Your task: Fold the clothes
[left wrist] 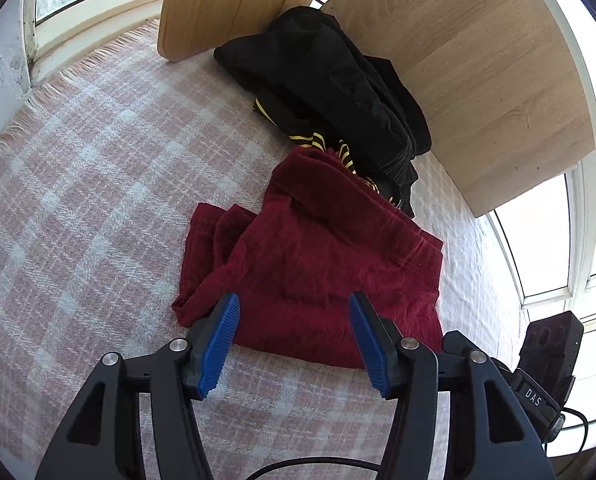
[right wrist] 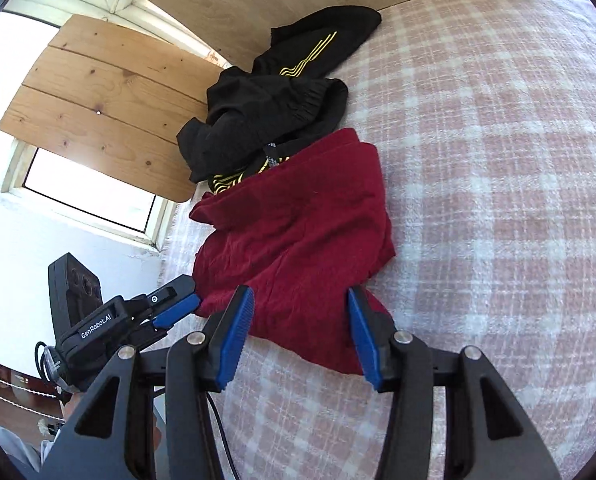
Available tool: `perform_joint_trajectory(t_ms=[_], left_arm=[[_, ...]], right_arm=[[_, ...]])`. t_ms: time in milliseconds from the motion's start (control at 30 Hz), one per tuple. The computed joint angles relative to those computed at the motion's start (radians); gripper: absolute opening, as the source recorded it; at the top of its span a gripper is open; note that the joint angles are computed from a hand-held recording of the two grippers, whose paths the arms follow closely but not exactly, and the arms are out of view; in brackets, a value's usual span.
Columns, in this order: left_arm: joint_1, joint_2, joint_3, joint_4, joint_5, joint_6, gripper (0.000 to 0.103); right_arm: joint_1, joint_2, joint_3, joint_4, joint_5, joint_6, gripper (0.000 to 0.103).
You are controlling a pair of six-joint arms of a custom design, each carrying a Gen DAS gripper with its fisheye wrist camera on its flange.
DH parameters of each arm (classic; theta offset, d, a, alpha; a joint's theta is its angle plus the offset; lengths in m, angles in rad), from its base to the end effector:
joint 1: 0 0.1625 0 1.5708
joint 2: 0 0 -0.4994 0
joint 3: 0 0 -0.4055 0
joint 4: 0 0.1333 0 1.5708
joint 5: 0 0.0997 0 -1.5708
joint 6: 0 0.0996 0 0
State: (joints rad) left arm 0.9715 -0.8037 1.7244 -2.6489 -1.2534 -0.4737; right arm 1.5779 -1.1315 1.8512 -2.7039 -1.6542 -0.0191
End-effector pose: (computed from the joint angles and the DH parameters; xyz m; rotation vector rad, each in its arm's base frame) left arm -0.2621 -0.6751 0.1214 0.1463 2.9137 -0.4364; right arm 0.1296 -0.6476 0.2964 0.0130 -2.9925 0.6267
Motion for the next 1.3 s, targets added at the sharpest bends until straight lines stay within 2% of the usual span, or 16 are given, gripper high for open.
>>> perform_joint_trajectory(t_ms=[67,133,200,300,500,600,700,767,800,933,1000,1067,1100,1133,1200,1300], left_arm=[[-0.001,0.015,-0.008,-0.028,-0.006,0.028,0.065],[0.01,0.04,-0.025,-0.055,-0.011,0.052,0.066],[0.02,0.049,-0.027,-0.063,-0.003,0.044,0.06],[0.018,0.03,0.006,-0.078,-0.002,0.062,0.06],[0.019,-0.007,0.051,-0.102,0.007,0.011,0.06],[0.011,-0.016,0.07,-0.088,0.04,0.069,0.06],[-0.005,-0.025,0.07,-0.03,0.064,0.087,0.06],[-0.001,-0.037,0.07,-0.021,0.037,0.055,0.06],[0.003,-0.04,0.071,-0.051,0.012,0.05,0.061],[0.021,-0.018,0.047,-0.152,-0.071,0.073,0.073],[0.033,0.012,0.019,-0.165,-0.103,0.095,0.074],[0.039,0.036,0.005,-0.136,-0.088,0.079,0.074],[0.042,0.038,0.022,-0.172,-0.091,0.091,0.073],[0.036,0.035,0.053,-0.233,-0.076,0.127,0.073],[0.013,0.031,0.088,-0.27,-0.023,0.191,0.073],[-0.011,0.026,0.122,-0.295,0.032,0.215,0.073]], right_arm=[[0.002,0.007,0.016,-0.035,-0.029,0.013,0.049],[-0.031,-0.005,0.053,-0.041,0.001,0.075,0.047],[-0.057,-0.037,0.105,-0.08,0.062,0.091,0.046],[-0.033,-0.056,0.108,-0.044,0.015,0.072,0.046],[-0.044,-0.055,0.093,-0.074,0.052,0.052,0.047],[-0.059,-0.032,0.079,-0.032,0.08,0.069,0.046],[-0.054,-0.049,0.1,-0.045,0.058,0.071,0.042],[-0.041,-0.064,0.104,-0.045,0.044,0.073,0.044],[-0.033,-0.067,0.104,-0.057,0.062,0.049,0.044],[-0.003,-0.023,0.049,-0.106,0.121,-0.035,0.048],[0.002,0.044,-0.034,-0.047,0.16,-0.029,0.049],[0.03,0.107,-0.135,0.041,0.122,-0.01,0.049],[0.04,0.124,-0.166,0.056,0.137,-0.014,0.049],[0.049,0.141,-0.196,0.071,0.155,-0.019,0.049],[0.066,0.187,-0.276,0.186,0.167,-0.049,0.049],[0.068,0.281,-0.405,0.387,0.179,-0.084,0.05]])
